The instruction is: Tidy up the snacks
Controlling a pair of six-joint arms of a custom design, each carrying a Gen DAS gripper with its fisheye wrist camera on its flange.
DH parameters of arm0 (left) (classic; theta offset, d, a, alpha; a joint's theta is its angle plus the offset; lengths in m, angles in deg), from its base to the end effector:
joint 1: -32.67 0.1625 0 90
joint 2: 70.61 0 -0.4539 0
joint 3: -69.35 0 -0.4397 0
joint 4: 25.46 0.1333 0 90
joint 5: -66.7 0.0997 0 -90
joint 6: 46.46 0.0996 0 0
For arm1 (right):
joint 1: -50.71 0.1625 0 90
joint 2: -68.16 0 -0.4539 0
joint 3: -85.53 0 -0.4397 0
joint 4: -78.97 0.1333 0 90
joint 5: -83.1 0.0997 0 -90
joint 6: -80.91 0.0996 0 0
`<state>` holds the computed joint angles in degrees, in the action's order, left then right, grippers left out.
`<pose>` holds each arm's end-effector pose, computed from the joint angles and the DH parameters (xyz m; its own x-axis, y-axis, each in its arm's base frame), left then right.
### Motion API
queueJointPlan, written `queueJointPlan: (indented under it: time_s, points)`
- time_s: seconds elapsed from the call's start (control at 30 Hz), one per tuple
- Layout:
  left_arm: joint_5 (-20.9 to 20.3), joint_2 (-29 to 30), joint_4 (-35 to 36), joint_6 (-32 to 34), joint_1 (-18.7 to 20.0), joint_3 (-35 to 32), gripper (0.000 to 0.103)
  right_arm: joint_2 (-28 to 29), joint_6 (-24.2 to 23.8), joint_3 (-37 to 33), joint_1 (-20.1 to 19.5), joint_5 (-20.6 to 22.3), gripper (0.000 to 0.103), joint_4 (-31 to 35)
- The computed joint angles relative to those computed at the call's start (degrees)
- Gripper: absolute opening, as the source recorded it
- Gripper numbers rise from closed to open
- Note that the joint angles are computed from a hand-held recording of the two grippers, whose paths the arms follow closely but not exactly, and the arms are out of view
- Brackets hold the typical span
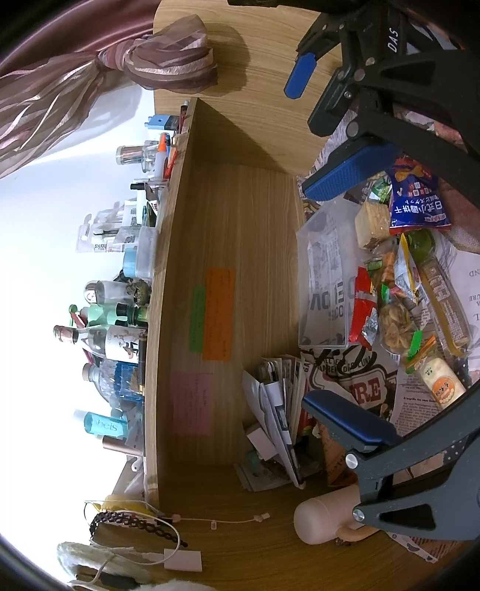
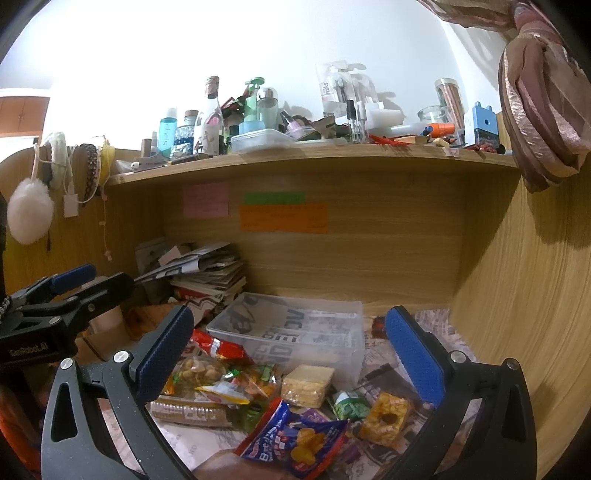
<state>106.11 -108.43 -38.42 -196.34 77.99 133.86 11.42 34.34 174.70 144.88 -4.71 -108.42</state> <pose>-0.4054 -0.7090 0.1315 -0.7632 0.0092 -0.6461 0.6357 0.1898 -0.7482 0.1915 -0.7405 0.3545 -0.6611 -0.3802 0.6468 -0.7431 0.2124 -0.6346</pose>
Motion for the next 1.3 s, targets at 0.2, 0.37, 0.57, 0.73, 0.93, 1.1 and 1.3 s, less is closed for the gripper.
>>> queueJointPlan:
  time_s: [0.2,0.37,0.57,0.73,0.93,1.1,1.3]
  points:
    - [-0.2,0.1,-0.3,0.2,-0.1,0.1,0.103,0.0,0.3,0.1,0.1,-0.3,0.103,-0.1]
    - [-0.2,0.0,-0.2,0.2,-0.1,0.1,0.103,-0.1,0.5,0.1,0.0,-0.2,0.103,0.1]
    - [-0.2,0.0,0.0,0.1,-0.1,0.1,0.103,-0.1,0.4,0.1,0.0,-0.3,0.103,0.1]
    - [-0.2,0.0,0.1,0.0,-0.1,0.1,0.103,-0.2,0.5,0.1,0.0,-0.2,0.103,0.4]
    - [-0.2,0.1,0.0,0.3,-0.1,0.0,0.103,-0.2,0.5,0.2,0.1,-0.3,0.103,0.2]
    - [-0.1,0.0,-0.7,0.9,-0.1,0.2,0.103,-0.2,0.5,0.2,0.1,-0.3,0.103,0.3]
    - [0.0,-0.1,-0.8,1.0,-0.1,0.2,0.103,-0.3,0.7,0.3,0.1,-0.2,0.103,0.4]
